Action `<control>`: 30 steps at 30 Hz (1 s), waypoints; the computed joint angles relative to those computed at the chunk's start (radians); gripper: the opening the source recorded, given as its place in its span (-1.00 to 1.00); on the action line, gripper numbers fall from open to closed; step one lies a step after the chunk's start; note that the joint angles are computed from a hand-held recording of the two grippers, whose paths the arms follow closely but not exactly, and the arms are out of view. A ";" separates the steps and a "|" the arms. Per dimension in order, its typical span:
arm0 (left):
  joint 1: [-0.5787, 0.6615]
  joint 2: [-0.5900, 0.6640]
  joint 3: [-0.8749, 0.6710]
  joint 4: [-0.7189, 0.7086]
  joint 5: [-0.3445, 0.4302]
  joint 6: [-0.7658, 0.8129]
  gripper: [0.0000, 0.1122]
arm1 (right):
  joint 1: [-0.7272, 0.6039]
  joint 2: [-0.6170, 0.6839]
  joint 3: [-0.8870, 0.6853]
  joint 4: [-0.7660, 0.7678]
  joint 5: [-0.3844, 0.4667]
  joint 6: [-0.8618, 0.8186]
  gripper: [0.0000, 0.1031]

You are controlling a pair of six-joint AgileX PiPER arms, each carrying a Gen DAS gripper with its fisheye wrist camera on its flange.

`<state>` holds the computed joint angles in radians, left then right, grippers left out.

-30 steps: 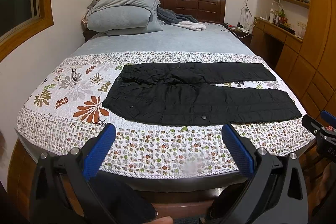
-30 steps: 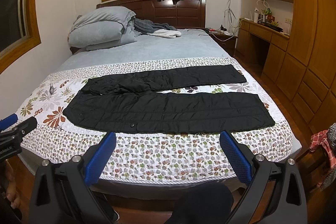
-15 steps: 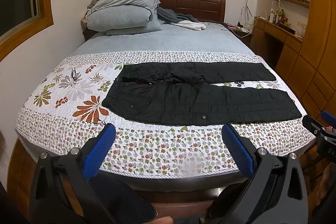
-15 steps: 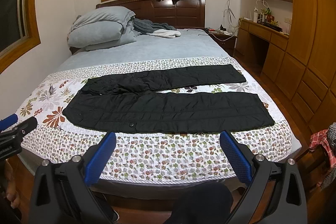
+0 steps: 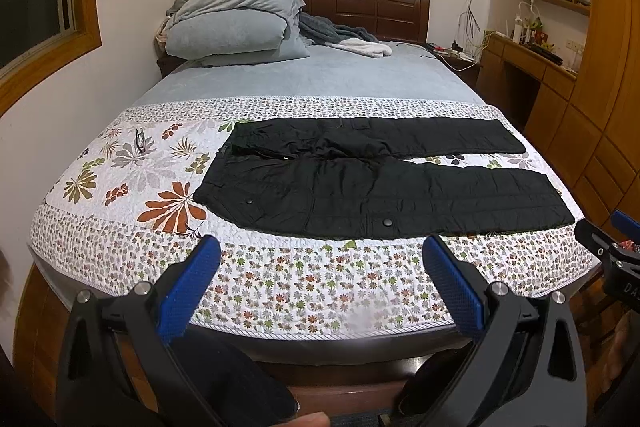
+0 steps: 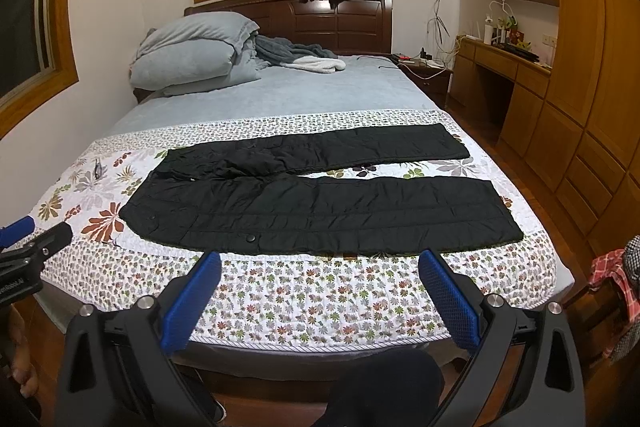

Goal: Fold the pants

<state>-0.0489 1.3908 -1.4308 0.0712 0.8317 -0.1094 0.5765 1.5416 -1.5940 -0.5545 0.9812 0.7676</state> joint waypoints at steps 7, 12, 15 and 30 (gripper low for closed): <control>0.012 -0.002 0.003 -0.004 -0.002 0.007 0.79 | -0.002 0.004 -0.005 0.001 0.002 -0.007 0.93; 0.016 -0.001 0.006 -0.009 -0.004 0.009 0.79 | -0.004 0.005 -0.006 0.002 0.003 -0.013 0.93; 0.017 0.001 0.006 -0.010 -0.004 0.010 0.79 | -0.004 0.012 -0.010 0.005 0.004 -0.014 0.93; 0.244 0.221 -0.121 -0.374 0.083 0.305 0.79 | -0.112 0.043 0.024 0.108 -0.111 -0.124 0.93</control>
<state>0.1956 1.6122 -1.5516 -0.3026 0.9142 0.1959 0.4649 1.5844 -1.5704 -0.4464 0.8704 0.6438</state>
